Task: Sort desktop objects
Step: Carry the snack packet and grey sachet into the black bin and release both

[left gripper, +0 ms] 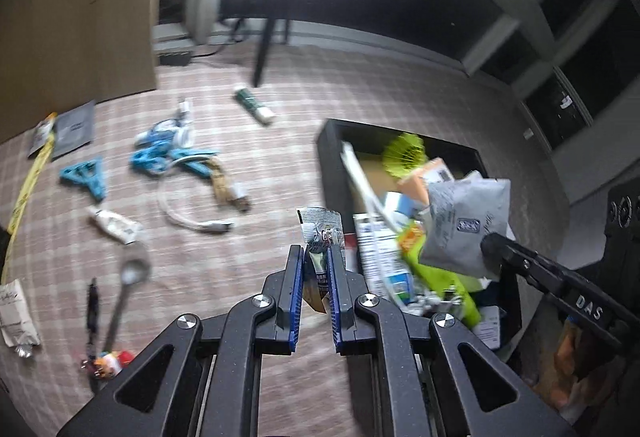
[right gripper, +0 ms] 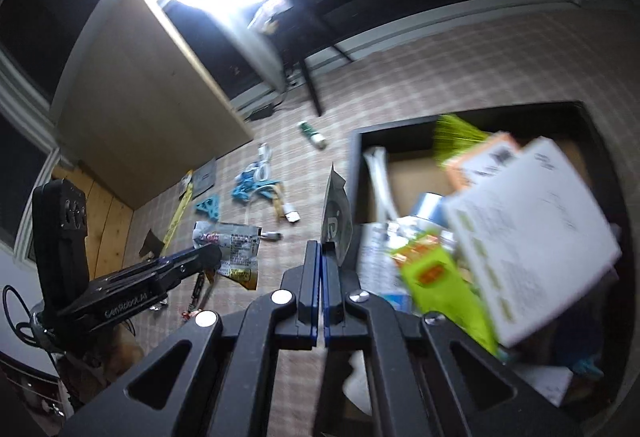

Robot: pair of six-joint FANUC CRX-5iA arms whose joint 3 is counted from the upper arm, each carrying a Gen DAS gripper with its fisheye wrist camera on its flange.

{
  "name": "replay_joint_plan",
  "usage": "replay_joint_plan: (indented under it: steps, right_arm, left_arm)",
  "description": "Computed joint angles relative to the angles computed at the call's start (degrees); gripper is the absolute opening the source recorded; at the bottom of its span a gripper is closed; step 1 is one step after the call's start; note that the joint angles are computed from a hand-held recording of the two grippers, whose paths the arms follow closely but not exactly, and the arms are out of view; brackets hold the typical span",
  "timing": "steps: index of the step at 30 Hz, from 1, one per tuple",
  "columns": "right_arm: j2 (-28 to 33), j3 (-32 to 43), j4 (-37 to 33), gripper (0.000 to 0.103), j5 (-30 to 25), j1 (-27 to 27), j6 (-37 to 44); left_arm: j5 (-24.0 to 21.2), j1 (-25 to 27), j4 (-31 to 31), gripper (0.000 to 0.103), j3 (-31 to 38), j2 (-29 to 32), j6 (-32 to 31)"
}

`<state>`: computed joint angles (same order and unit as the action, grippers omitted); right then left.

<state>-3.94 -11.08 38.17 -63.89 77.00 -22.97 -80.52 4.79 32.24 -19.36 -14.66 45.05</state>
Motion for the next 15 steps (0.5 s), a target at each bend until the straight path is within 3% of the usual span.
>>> replay_joint_plan:
  steps: [15]
  right_arm:
    - [-12.38,-9.1,2.29,0.001,-21.23,15.15,-19.68]
  left_arm:
    - [6.76,-16.62,-0.89,0.011,3.5,3.53,6.64]
